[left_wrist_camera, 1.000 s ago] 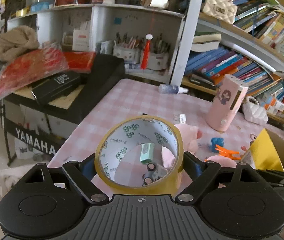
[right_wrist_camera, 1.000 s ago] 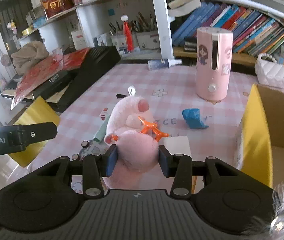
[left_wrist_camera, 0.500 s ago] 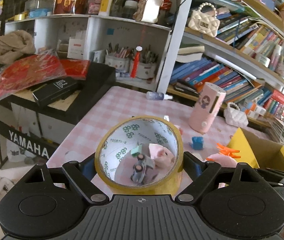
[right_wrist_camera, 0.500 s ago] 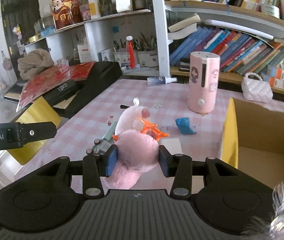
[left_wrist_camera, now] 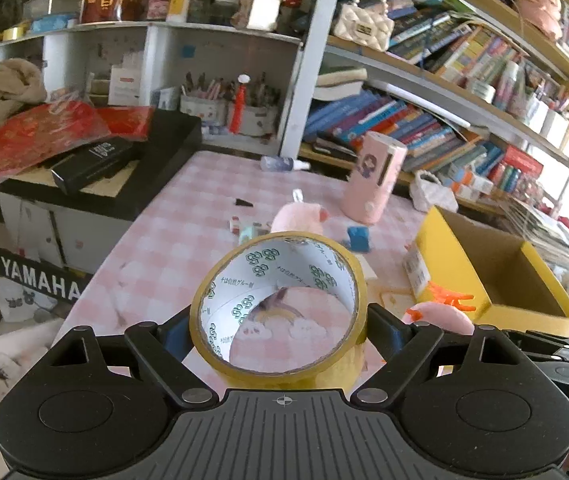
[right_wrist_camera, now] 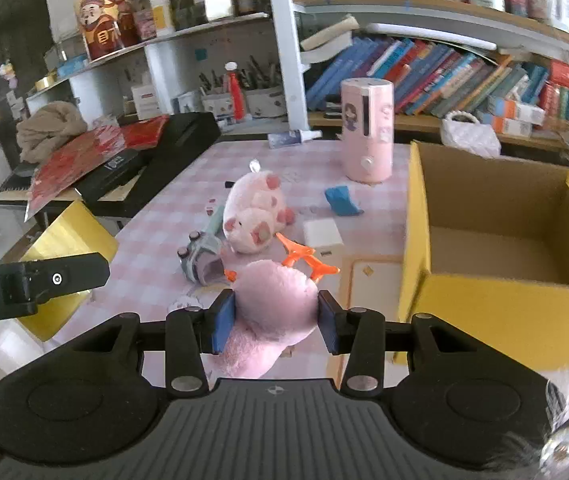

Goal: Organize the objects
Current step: 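Lift and carry the tape roll and plush pig toward the yellow cardboard box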

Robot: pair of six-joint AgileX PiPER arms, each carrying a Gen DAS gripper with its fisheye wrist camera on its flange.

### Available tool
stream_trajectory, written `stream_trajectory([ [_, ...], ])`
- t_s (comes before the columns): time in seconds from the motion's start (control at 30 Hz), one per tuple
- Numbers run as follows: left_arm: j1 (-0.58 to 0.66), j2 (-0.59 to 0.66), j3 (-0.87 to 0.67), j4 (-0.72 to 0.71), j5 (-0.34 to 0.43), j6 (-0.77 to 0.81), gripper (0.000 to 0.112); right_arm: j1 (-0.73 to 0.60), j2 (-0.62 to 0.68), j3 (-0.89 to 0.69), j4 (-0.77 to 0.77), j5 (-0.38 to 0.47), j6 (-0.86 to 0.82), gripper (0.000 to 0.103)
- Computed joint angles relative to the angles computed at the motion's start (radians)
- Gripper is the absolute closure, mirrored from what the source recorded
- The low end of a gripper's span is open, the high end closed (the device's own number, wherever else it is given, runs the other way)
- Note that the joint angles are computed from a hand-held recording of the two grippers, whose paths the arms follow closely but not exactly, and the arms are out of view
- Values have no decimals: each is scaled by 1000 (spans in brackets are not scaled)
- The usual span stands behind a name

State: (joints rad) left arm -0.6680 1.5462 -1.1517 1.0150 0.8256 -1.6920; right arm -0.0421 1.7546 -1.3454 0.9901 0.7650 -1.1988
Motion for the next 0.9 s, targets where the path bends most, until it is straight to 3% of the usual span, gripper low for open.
stream_trajectory([
  [0.4, -78, -26, 51, -30, -67, 45, 24, -95, -165, 240, 15, -52, -23, 62],
  [0.9, -96, 46, -29, -83, -196, 185, 24, -227, -241, 313, -57, -94, 73, 62],
])
